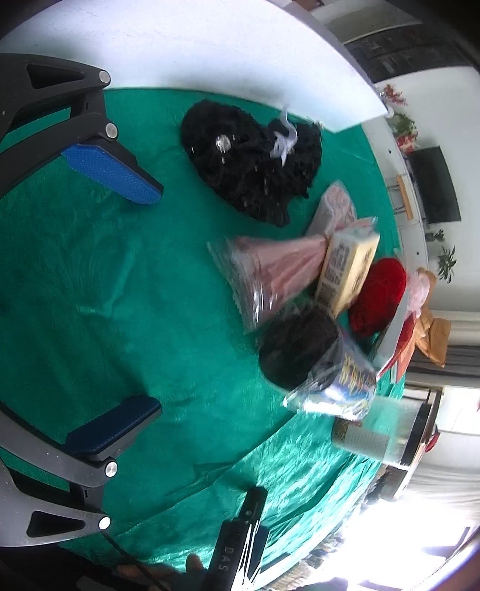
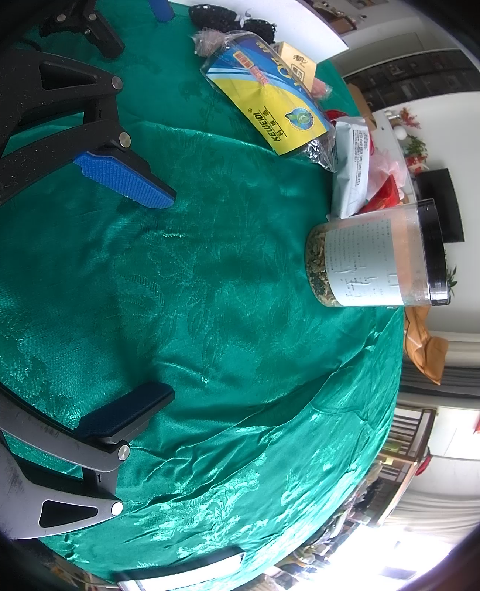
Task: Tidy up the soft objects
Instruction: 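Reach the right tool to the blue-yellow garbage-bag roll and grasp it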
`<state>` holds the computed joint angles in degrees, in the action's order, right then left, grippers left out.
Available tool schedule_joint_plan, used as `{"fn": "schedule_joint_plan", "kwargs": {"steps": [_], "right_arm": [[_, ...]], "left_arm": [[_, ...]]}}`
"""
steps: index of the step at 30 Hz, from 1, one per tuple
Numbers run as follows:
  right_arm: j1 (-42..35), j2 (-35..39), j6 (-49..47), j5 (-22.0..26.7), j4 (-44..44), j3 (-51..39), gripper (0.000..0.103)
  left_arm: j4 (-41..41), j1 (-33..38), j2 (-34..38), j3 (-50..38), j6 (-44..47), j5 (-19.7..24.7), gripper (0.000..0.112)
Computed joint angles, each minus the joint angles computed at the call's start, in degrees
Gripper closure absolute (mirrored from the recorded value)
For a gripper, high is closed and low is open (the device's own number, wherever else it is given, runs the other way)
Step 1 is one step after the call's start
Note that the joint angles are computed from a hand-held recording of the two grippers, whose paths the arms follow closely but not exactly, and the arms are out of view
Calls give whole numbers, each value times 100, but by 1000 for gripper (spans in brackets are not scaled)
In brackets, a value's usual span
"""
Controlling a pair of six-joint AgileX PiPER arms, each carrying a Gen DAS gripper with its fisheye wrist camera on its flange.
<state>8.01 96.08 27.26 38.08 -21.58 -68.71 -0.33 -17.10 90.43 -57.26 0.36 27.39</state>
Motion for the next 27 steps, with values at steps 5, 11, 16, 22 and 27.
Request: {"fn": "schedule_joint_plan", "kwargs": {"steps": [5, 11, 16, 22, 27], "right_arm": [[-374, -21, -1334, 35, 1594, -313, 7], [-550, 1163, -2921, 1471, 4976, -2334, 7], [-92, 2690, -2035, 2311, 4907, -4375, 9], [-253, 2675, -2443, 2290, 5089, -4214, 42], [-819, 1883, -3288, 2670, 4890, -3357, 43]], "left_arm": [[-166, 84, -88, 205, 230, -287, 9], [-140, 84, -84, 201, 185, -300, 9], [-90, 69, -97, 223, 111, -324, 9], [-96, 73, -88, 214, 119, -327, 9], [-96, 73, -89, 216, 119, -328, 9]]}}
